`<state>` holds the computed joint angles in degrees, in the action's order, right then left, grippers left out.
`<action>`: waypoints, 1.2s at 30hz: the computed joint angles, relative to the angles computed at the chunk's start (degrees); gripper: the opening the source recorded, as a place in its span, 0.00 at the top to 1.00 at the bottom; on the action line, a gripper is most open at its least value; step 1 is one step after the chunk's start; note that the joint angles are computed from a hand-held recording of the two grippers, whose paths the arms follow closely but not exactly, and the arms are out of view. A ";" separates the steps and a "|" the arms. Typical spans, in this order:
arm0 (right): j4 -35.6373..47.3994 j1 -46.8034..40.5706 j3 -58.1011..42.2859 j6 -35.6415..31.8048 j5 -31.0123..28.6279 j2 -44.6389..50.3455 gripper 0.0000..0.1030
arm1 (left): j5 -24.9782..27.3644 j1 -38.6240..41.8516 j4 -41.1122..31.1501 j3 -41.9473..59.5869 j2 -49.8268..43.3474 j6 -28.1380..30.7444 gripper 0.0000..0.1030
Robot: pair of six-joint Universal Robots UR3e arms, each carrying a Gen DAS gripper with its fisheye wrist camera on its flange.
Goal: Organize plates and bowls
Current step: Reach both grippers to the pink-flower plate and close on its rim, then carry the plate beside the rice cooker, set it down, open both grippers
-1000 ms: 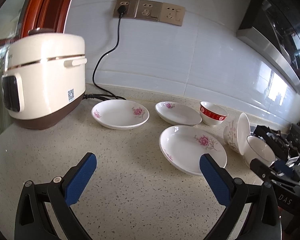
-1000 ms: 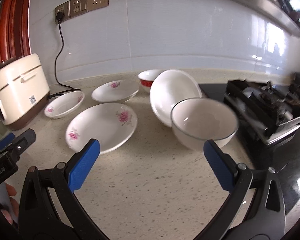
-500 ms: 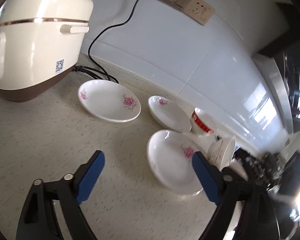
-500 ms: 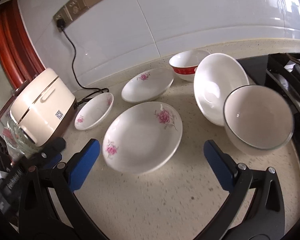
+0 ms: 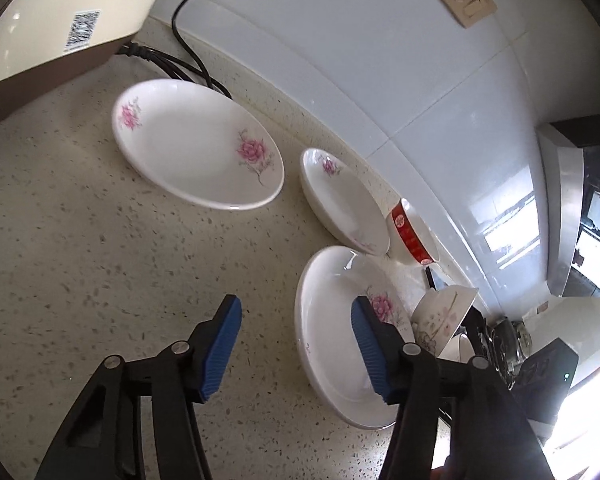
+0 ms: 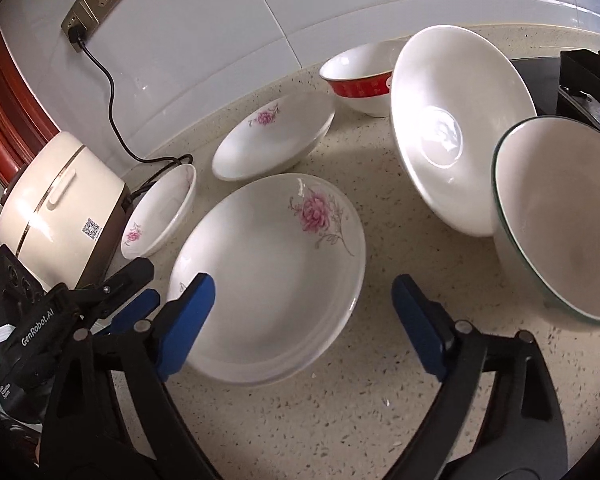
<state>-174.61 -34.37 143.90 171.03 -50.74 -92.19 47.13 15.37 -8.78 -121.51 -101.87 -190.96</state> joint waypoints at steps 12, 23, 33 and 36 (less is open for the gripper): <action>-2.37 2.13 -1.96 0.29 -3.33 3.02 0.41 | 4.75 -4.46 -3.07 3.69 -2.92 2.07 0.63; -0.89 1.09 -1.55 -1.36 -2.72 2.17 0.63 | 6.26 -6.58 -5.07 5.31 -3.88 4.25 0.86; -0.53 2.93 -0.03 -4.34 -2.62 -1.54 0.64 | 9.28 -5.59 -5.74 0.92 1.29 4.17 0.86; 0.27 5.38 0.11 -4.99 -2.91 -2.67 0.64 | 8.71 -2.62 -6.02 -3.19 4.90 5.05 0.86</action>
